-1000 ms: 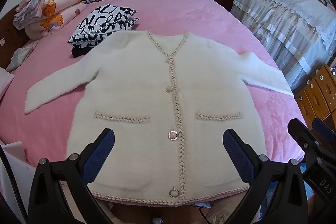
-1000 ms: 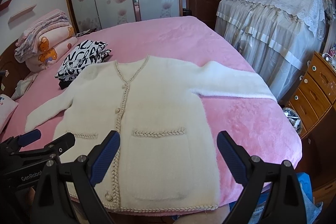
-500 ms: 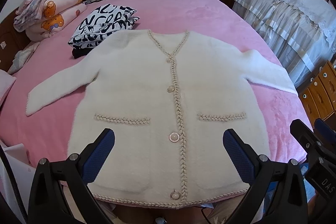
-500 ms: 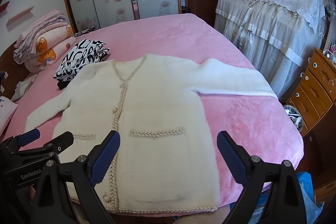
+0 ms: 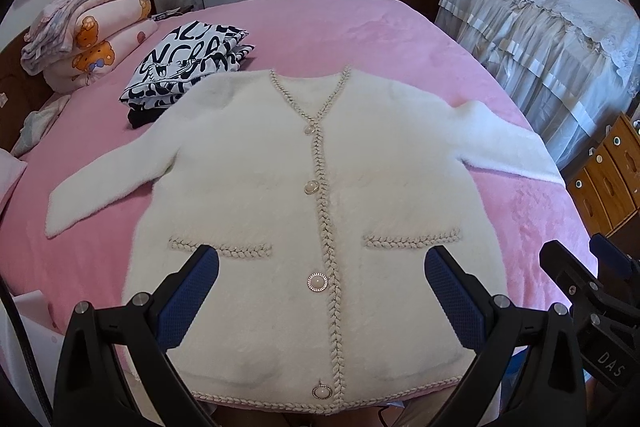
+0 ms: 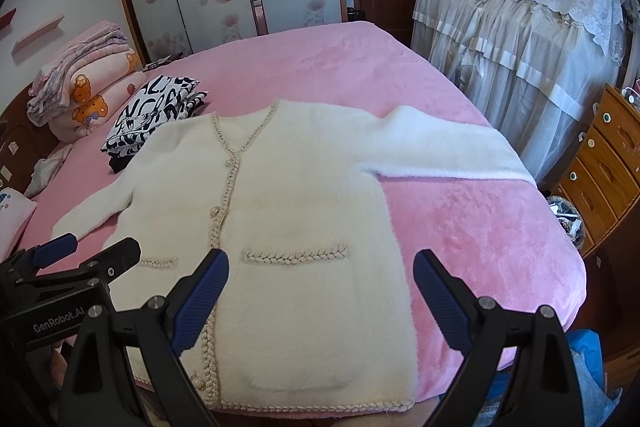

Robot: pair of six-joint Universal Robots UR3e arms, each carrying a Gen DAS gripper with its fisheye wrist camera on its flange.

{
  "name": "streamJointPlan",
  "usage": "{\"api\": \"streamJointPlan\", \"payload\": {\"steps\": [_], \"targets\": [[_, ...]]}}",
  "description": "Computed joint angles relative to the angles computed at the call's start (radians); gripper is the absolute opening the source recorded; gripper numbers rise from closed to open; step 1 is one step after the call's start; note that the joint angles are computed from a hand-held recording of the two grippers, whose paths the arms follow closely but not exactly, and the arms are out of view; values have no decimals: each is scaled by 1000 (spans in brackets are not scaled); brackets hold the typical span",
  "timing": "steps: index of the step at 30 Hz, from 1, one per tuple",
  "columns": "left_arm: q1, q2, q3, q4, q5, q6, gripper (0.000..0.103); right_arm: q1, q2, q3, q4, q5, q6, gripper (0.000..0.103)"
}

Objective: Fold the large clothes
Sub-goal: 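Grasp the cardigan sleeve cuff with the right gripper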

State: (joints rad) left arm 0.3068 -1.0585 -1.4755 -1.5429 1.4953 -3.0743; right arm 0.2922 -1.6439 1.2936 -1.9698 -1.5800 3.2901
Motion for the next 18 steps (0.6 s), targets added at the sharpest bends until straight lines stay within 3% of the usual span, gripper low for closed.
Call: {"api": "streamJointPlan", "payload": {"steps": [13, 18], "targets": [[-261, -247, 158, 115, 179, -120, 102, -145, -6, 10, -59, 119, -71, 94], [-322, -346, 228, 215, 169, -118, 102, -218, 0, -5, -81, 169, -112, 94]]}}
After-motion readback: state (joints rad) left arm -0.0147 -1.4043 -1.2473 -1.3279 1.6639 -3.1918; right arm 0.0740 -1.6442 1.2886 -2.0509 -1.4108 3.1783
